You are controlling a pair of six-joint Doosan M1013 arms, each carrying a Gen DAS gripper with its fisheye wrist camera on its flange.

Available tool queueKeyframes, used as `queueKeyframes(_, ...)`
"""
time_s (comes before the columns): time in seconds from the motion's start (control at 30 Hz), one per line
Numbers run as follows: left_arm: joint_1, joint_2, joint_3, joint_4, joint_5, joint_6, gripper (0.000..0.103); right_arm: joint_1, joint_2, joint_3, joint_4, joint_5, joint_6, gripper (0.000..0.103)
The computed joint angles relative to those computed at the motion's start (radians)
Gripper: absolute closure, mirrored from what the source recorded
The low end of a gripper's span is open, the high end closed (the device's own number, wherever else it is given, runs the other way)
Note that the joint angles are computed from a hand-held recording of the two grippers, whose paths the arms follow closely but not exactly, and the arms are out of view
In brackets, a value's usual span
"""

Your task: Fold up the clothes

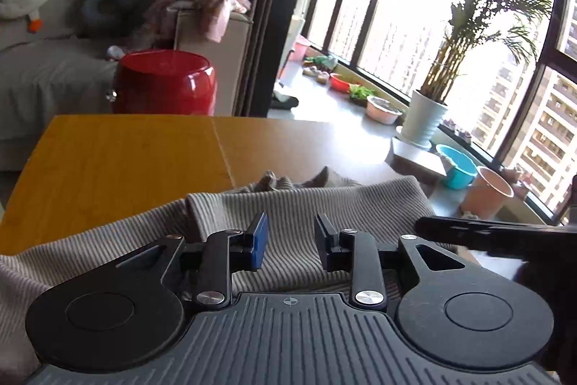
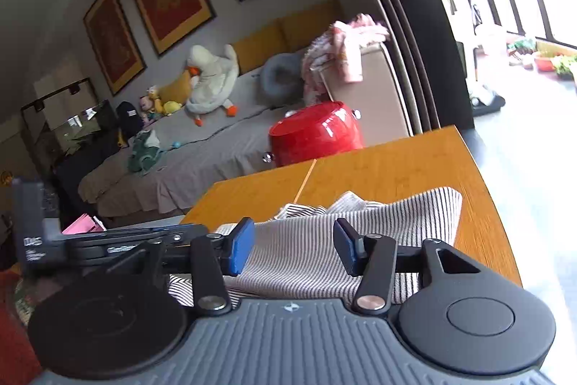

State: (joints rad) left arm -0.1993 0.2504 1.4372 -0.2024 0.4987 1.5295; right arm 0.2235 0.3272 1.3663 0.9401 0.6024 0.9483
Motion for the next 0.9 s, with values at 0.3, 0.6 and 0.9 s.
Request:
queueKeyframes(0.3, -0.01, -0.037, 0.05, 0.128, -0.015, -0.081, 0.036, -0.002, 0.036, 0.02, -0.061, -0.006, 0.038, 0.04)
queueKeyframes(0.6, -0.071, -0.129, 0.142, 0.832, 0.153, -0.362, 0.023, -0.013, 0.026, 0.048, 0.109, 0.012, -0.141, 0.004)
queueKeyframes(0.9, -0.019, -0.107, 0.102, 0.739, 0.286, -0.374, 0.057, -0.011, 0.035, 0.026, 0.056, 0.062, -0.112, 0.0)
